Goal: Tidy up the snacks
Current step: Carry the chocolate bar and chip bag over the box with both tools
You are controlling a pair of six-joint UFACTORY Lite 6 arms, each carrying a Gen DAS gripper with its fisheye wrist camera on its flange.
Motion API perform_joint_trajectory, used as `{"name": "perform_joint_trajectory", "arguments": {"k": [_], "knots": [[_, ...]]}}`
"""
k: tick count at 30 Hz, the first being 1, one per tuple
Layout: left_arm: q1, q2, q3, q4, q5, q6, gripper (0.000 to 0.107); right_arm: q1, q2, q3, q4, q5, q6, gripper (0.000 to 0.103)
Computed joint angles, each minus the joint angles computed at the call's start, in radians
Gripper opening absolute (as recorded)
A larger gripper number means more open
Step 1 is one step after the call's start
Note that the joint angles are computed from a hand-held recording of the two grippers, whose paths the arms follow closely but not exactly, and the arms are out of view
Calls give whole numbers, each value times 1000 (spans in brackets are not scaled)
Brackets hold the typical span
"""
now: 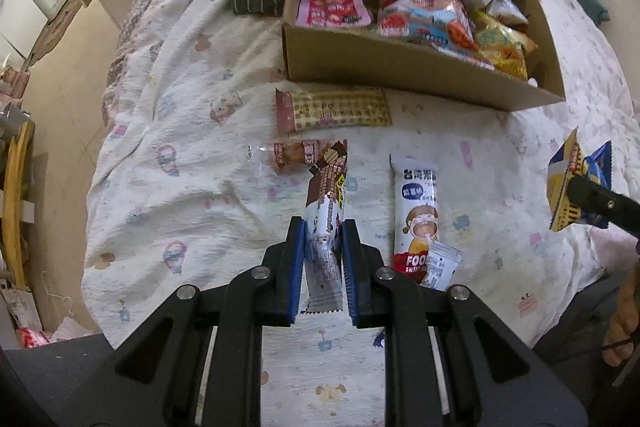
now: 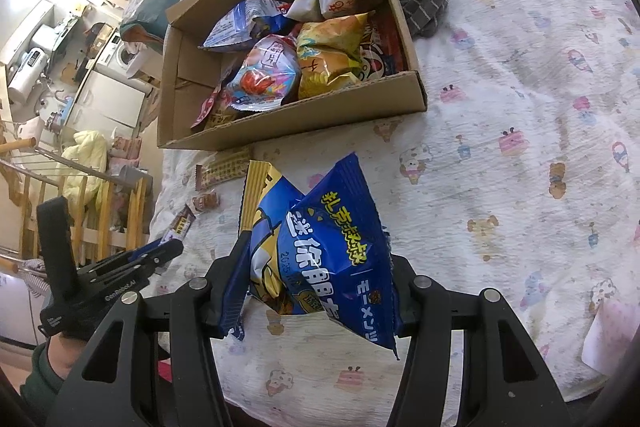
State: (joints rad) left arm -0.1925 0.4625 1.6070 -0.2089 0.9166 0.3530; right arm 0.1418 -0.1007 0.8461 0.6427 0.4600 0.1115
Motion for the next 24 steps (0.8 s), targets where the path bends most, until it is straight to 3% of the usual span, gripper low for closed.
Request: {"name": "perform_joint_trajectory", "arguments": {"k": [11,16,24], "knots": [[21,-68,-40,-47,-3,48,15,20,-28,-5,-18,-21,38,57],[31,-95,5,-79,39,64,15,25,-40,20,6,-18,21,57],[18,49,381,-112,176,27,15,2,2,184,-13,27,23,57]]}}
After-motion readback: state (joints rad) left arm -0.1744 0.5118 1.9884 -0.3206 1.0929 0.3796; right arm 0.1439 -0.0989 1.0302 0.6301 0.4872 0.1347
